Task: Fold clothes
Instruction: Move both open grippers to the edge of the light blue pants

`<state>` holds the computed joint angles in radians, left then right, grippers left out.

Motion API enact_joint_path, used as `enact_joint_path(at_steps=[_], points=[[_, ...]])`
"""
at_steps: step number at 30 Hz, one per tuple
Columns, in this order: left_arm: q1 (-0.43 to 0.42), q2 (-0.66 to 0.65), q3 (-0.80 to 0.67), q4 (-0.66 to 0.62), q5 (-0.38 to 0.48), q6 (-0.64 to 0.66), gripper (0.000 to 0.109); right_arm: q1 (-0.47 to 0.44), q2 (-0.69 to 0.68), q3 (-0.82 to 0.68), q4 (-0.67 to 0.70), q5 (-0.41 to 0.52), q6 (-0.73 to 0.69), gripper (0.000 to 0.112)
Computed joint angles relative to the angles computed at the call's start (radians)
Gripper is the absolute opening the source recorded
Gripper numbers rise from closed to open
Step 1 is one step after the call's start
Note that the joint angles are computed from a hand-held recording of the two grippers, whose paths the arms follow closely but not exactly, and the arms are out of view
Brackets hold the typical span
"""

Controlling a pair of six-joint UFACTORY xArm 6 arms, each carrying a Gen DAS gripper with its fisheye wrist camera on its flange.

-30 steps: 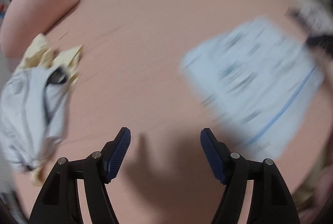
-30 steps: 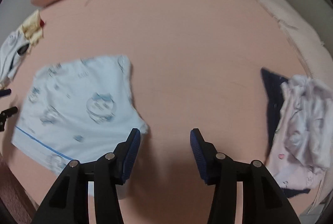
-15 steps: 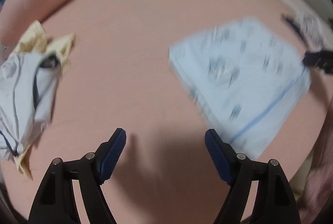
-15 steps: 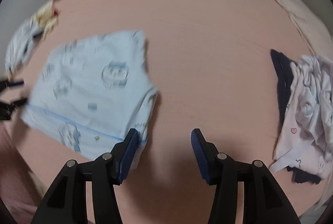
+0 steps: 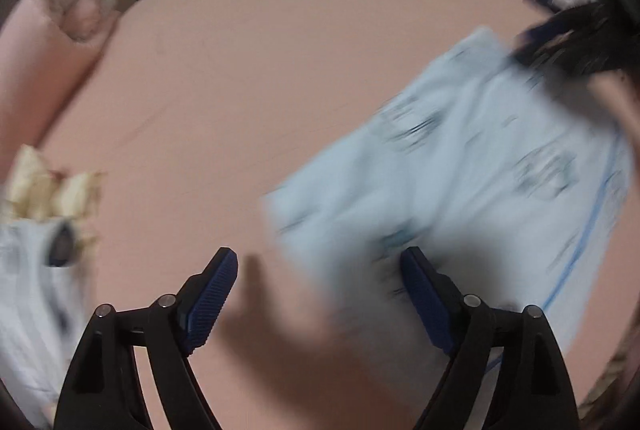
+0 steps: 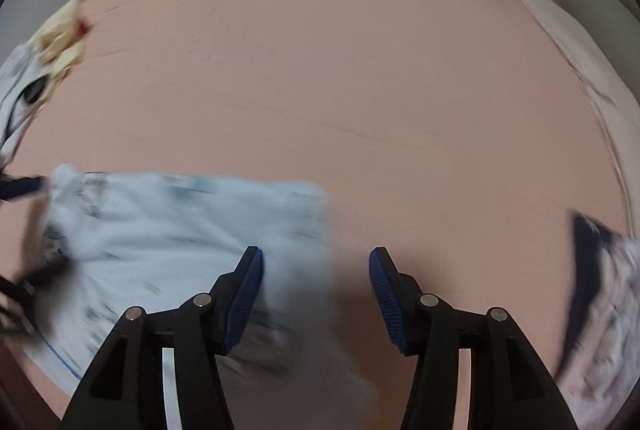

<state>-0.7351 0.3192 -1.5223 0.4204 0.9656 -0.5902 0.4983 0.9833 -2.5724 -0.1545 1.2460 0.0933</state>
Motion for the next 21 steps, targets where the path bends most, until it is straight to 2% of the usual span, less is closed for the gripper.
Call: enact_joint_path(at_steps=[2,3,5,7,8,10,11,12,13,14,16,17,19,21], points=[[-0.004,0.004,-0.044,0.015,0.037,-0.036,0.083,-0.002,-0.094,0.143,-0.091,-0.048,0.053,0.053],[-0.011,0.005,-0.057,0.004,-0.002,-0.043,0.083,-0.003,-0.16,0.247,-0.074,-0.106,0.078,0.053],[-0.029,0.021,-0.076,-0.076,-0.11,-0.002,0.083,-0.011,-0.26,0.395,0.079,-0.205,0.047,0.053],[-0.058,0.077,-0.14,-0.121,-0.099,0.028,0.083,0.006,-0.333,0.509,0.199,-0.267,-0.016,0.055],[-0.07,0.091,-0.148,-0.116,-0.09,0.031,0.083,0.02,-0.351,0.541,0.23,-0.267,-0.047,0.055],[-0.087,0.086,-0.101,-0.033,-0.065,0.003,0.085,0.042,-0.355,0.58,0.176,-0.224,-0.065,0.055],[-0.089,0.068,-0.066,-0.009,-0.066,-0.014,0.085,0.033,-0.383,0.646,0.174,-0.256,-0.073,0.055],[-0.084,0.035,-0.026,-0.011,-0.069,-0.026,0.085,0.011,-0.43,0.74,0.214,-0.33,-0.097,0.055],[-0.08,0.006,0.002,-0.007,-0.047,-0.03,0.085,-0.01,-0.462,0.797,0.243,-0.366,-0.119,0.051],[-0.079,-0.024,0.029,0.011,-0.017,-0.032,0.084,-0.023,-0.48,0.813,0.234,-0.36,-0.128,0.039],[-0.071,-0.069,0.069,0.022,0.045,-0.038,0.084,-0.035,-0.494,0.8,0.127,-0.31,-0.105,0.044],[-0.054,-0.099,0.104,-0.016,0.031,-0.056,0.084,-0.044,-0.502,0.798,0.114,-0.299,-0.098,0.044],[-0.004,-0.176,0.211,-0.144,-0.098,-0.117,0.084,-0.075,-0.526,0.812,0.212,-0.31,-0.111,0.045],[0.036,-0.228,0.318,-0.289,-0.299,-0.178,0.084,-0.105,-0.512,0.792,0.346,-0.304,-0.091,0.054]])
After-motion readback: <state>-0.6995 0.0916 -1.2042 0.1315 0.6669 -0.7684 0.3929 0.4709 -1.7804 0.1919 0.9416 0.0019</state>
